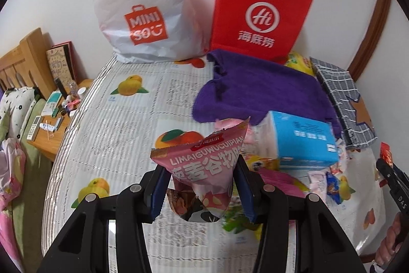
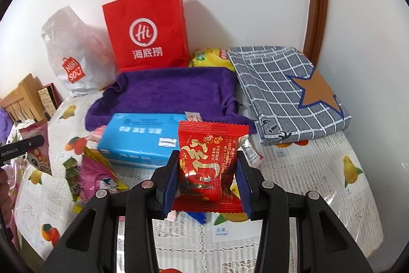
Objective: Organize snacks
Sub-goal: 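Carry both packets over the purple towel with both tools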
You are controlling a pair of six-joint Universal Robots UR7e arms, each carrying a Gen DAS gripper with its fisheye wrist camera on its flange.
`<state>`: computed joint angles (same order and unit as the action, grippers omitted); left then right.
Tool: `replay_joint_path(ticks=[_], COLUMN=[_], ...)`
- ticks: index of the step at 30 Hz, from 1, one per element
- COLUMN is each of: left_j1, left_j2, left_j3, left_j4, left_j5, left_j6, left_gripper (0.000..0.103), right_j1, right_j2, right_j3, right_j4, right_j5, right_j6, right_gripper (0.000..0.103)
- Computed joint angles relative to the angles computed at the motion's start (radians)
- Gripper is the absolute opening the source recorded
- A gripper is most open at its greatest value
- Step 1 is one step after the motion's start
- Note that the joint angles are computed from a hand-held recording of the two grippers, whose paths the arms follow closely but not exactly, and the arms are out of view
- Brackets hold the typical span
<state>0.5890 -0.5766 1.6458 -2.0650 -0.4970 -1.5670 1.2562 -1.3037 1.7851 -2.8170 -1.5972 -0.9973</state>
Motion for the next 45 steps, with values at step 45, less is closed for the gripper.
replay_joint_path(ticks=[45], left_j1=[0.212], left_j2=[0.179], left_j3=[-0.458], left_j4=[-0.215], left_j5=[0.053], left_j6=[0.593], left_gripper=[0.046], right_j1=[0.179], right_j2=[0.434], right_j3=[-0.561], right_j4=[0.134], right_j5=[-0.076], right_j6=[0.091], right_gripper=[0.041])
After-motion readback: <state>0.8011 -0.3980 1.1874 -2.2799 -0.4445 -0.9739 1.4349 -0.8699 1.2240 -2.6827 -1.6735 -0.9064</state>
